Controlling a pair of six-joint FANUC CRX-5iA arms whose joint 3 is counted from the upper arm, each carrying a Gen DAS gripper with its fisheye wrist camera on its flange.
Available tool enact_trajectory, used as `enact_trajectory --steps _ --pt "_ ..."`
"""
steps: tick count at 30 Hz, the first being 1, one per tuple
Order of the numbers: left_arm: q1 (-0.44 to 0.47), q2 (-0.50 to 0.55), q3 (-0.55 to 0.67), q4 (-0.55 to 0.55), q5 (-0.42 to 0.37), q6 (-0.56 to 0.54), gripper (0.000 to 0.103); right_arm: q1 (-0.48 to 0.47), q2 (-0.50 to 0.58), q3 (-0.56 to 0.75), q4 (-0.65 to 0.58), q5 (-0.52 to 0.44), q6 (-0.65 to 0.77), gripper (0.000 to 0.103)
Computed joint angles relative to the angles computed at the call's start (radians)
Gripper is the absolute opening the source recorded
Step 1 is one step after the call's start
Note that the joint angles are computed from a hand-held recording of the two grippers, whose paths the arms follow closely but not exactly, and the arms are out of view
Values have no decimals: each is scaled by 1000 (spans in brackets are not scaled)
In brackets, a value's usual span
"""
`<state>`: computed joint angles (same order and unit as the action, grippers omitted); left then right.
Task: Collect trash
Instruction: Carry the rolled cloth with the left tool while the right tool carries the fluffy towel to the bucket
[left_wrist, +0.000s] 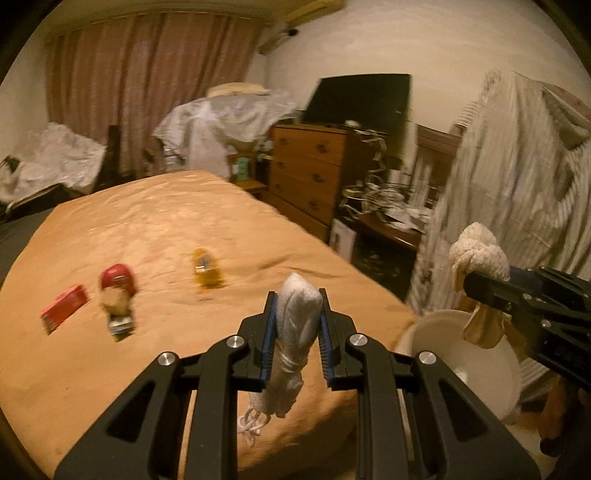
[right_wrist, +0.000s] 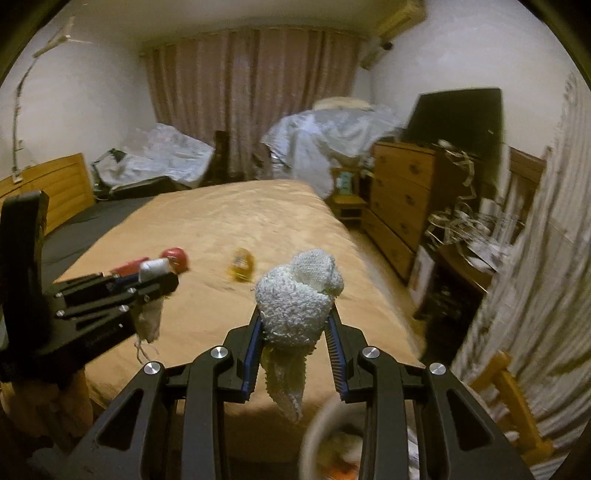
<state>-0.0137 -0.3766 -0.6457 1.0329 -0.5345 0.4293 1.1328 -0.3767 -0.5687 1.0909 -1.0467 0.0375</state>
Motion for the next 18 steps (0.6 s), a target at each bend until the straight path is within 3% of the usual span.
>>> enact_trajectory --steps 4,11,15,18 --pt "-85 28 30 -25 -9 28 19 4 -132 -69 -75 -80 41 33" --pt "-206 114 100 -83 -66 75 19 -56 -255 -102 -245 -151 171 33" --pt "-252 184 157 -154 -116 138 19 -141 -300 -100 -370 -138 270 33" --pt "-275 249 211 -198 -180 175 19 -266 -302 -77 -512 -85 388 33"
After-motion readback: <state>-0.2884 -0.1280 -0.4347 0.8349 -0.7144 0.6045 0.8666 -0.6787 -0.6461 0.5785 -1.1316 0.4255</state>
